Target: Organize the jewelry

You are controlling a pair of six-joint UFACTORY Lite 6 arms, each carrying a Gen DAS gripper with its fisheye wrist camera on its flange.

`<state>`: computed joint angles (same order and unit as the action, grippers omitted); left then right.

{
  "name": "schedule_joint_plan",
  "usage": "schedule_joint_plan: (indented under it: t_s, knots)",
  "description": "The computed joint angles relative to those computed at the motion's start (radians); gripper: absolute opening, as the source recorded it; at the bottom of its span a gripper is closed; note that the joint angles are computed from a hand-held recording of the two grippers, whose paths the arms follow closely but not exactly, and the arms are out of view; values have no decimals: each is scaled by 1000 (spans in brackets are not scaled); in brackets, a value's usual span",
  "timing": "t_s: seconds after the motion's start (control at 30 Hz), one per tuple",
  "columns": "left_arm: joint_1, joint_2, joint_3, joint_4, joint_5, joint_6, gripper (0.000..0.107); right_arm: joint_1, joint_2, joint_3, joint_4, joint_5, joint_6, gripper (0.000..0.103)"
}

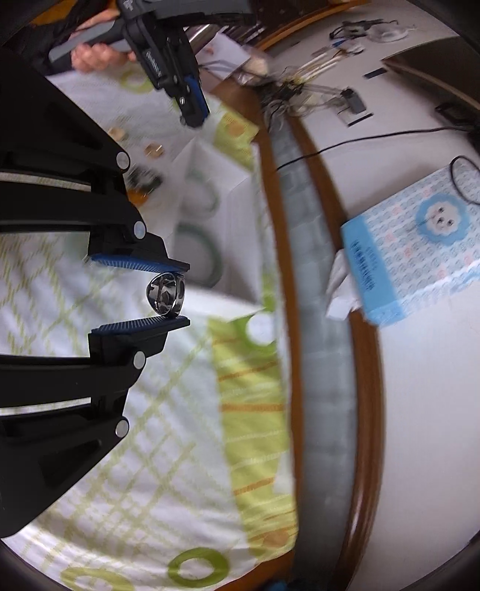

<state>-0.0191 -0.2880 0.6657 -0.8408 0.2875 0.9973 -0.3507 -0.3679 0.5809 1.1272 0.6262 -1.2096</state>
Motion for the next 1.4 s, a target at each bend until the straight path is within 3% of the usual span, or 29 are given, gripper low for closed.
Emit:
schedule_joint_plan:
  t_s: [0.2,0.4,0.57,0.93,1.07,1.17,1.3,1.4]
  knots:
    - [-140,226,176,77,-70,-162,28,228,213,175,-3,-118,125,22]
    - [-131,385,253,-11,-98,-89,28,283,391,253,33,-188,111,22]
    - [-142,392,249,-60,-115,-30,31,296,399,255,56,-200,88,23]
    - [-142,283,171,-249,-146,144,55,269,321,210,72,-188,68,29]
    - [-162,235,134,-243,-192,135,65,260,273,180,84,-199,57,46]
    - [-177,209,107,-317,-230,212,68,265,233,160,73,-222,68,52]
    - [-192,171,71,-383,-273,282,76,279,187,138,60,-257,91,68]
    - [-214,145,45,-362,-321,253,84,294,149,111,43,-301,116,76]
